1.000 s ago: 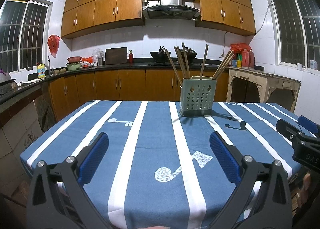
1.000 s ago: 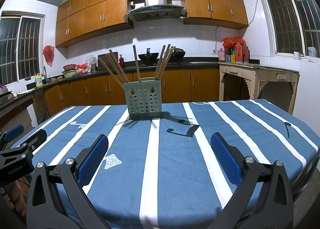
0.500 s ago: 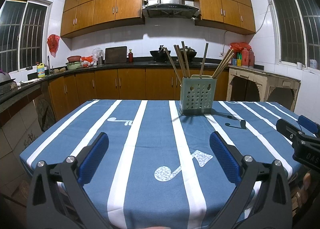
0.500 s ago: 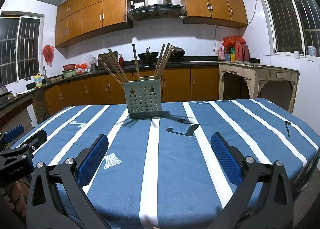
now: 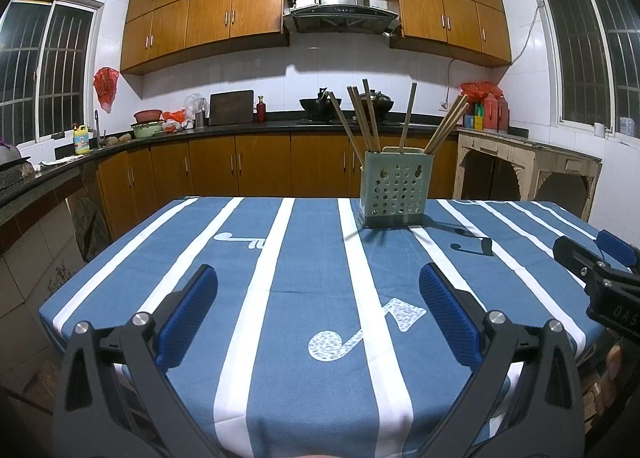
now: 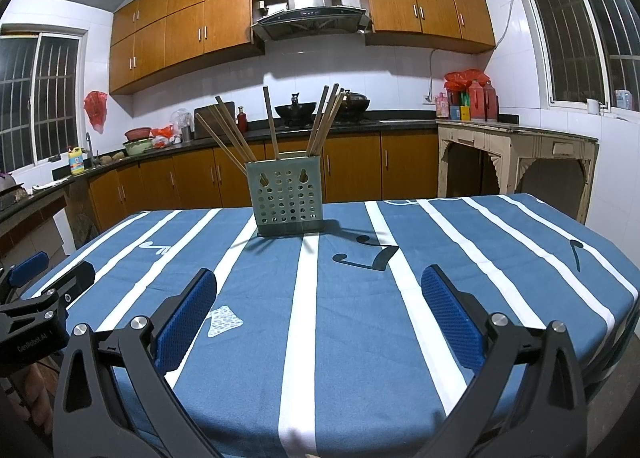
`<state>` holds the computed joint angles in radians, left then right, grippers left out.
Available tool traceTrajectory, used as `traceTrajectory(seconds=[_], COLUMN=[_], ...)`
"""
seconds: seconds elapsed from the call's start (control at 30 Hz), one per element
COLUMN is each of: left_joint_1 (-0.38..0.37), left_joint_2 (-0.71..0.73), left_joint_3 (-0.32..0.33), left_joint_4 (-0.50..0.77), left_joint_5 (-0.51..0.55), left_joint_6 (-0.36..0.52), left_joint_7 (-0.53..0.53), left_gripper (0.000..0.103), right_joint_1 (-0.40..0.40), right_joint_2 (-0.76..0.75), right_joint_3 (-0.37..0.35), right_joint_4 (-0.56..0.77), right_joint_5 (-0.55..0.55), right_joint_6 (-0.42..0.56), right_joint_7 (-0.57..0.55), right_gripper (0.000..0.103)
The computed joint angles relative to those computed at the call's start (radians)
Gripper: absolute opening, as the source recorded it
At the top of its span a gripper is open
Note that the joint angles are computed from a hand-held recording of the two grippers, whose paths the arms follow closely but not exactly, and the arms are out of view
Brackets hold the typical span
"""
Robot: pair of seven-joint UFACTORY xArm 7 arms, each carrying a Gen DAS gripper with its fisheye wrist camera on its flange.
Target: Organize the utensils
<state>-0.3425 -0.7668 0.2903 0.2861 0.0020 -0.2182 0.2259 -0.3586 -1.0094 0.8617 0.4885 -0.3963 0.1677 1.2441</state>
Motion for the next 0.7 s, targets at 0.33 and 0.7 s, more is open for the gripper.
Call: traceTrajectory(seconds=[0.33, 0.7], left_joint_1=[-0.002, 0.005], left_joint_2=[-0.001, -0.012], left_joint_3=[0.004, 0.014], left_joint_4=[-0.003, -0.024], left_joint_5=[0.005, 0.006], left_joint_6=[-0.001, -0.002], left_joint_7=[0.0, 0.0], left_gripper=[0.099, 0.099], right_joint_1=[0.004, 0.005], right_joint_2=[0.001, 0.004], right_joint_3=[-0.002, -0.004], right_joint_4=[0.001, 0.005], right_joint_5=[-0.002, -0.005], right_joint_6=[0.005, 0.007], right_joint_7=[0.002, 0.003], right_gripper=[0.101, 0.101])
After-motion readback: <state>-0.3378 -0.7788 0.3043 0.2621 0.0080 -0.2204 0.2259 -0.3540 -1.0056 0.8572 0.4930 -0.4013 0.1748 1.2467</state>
